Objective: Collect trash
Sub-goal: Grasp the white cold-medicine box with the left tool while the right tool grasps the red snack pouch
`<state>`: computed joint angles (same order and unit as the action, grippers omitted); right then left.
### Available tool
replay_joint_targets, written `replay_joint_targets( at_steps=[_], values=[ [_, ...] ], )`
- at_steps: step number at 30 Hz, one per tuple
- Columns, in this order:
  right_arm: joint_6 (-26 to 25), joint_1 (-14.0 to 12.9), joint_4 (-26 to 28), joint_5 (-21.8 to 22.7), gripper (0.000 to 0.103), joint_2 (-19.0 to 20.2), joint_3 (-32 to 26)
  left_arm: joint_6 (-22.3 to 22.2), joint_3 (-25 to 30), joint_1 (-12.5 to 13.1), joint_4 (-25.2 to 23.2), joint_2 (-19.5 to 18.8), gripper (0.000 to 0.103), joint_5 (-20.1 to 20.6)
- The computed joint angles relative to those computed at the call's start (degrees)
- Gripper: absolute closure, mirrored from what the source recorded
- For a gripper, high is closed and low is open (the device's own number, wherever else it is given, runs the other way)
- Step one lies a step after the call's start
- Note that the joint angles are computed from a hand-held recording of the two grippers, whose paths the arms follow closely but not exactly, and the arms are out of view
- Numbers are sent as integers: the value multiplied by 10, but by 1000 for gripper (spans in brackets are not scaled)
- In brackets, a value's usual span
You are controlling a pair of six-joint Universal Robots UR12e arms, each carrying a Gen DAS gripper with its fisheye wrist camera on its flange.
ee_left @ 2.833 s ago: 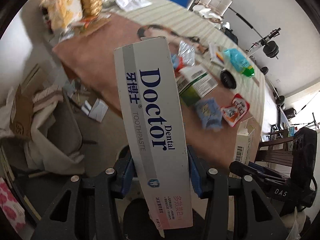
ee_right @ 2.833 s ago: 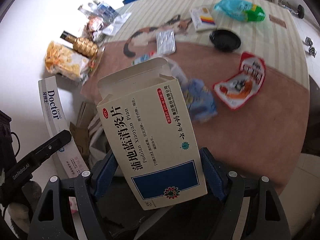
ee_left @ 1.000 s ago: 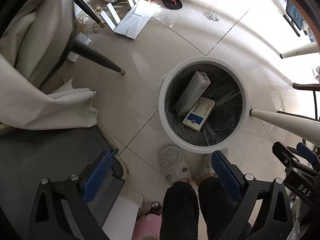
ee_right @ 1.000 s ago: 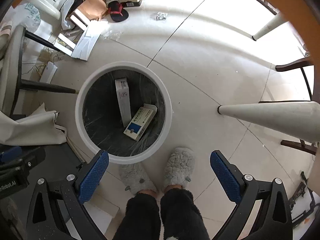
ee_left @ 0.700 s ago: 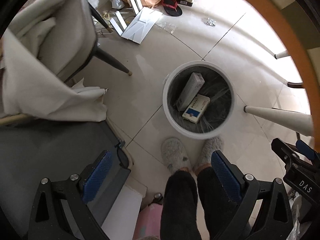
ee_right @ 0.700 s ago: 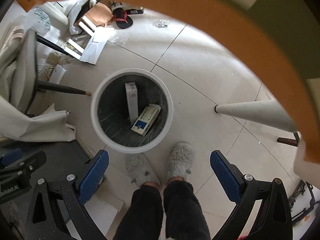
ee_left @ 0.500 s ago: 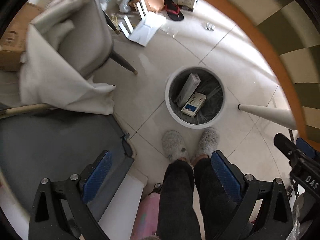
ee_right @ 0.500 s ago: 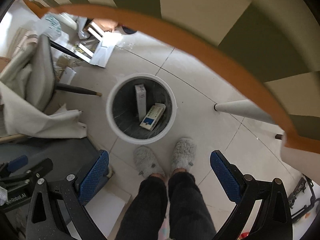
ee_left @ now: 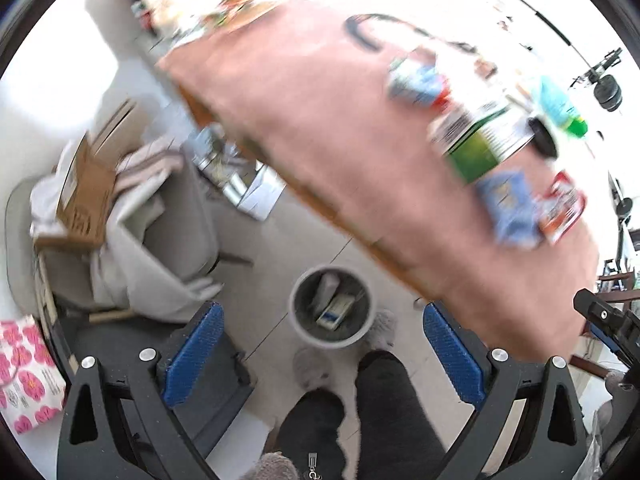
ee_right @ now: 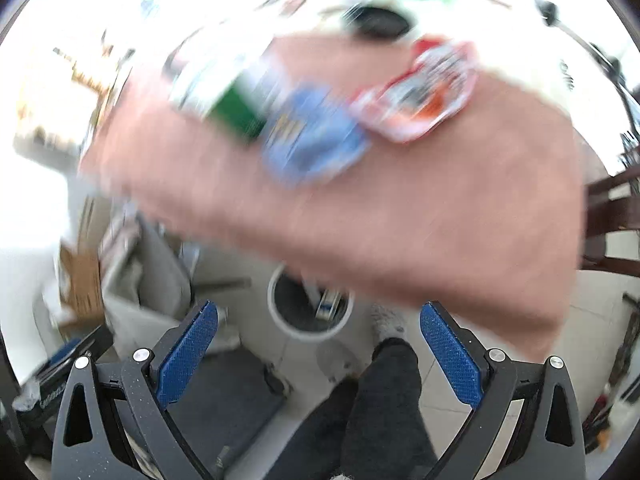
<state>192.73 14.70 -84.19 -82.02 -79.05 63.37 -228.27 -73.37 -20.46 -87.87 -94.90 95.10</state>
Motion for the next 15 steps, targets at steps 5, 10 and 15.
replay_joint_targets(
  at_steps=[5,10,15],
  values=[
    [46,-38,26,-17,1,56,-78,-9,97,23,-11,-70,1,-53],
    [75,-63,75,0,1,115,-136,-38,220,39,-64,-164,2,-111],
    [101,-66,94,15,1,167,-175,-42,321,53,-142,-247,2,-172]
  ],
)
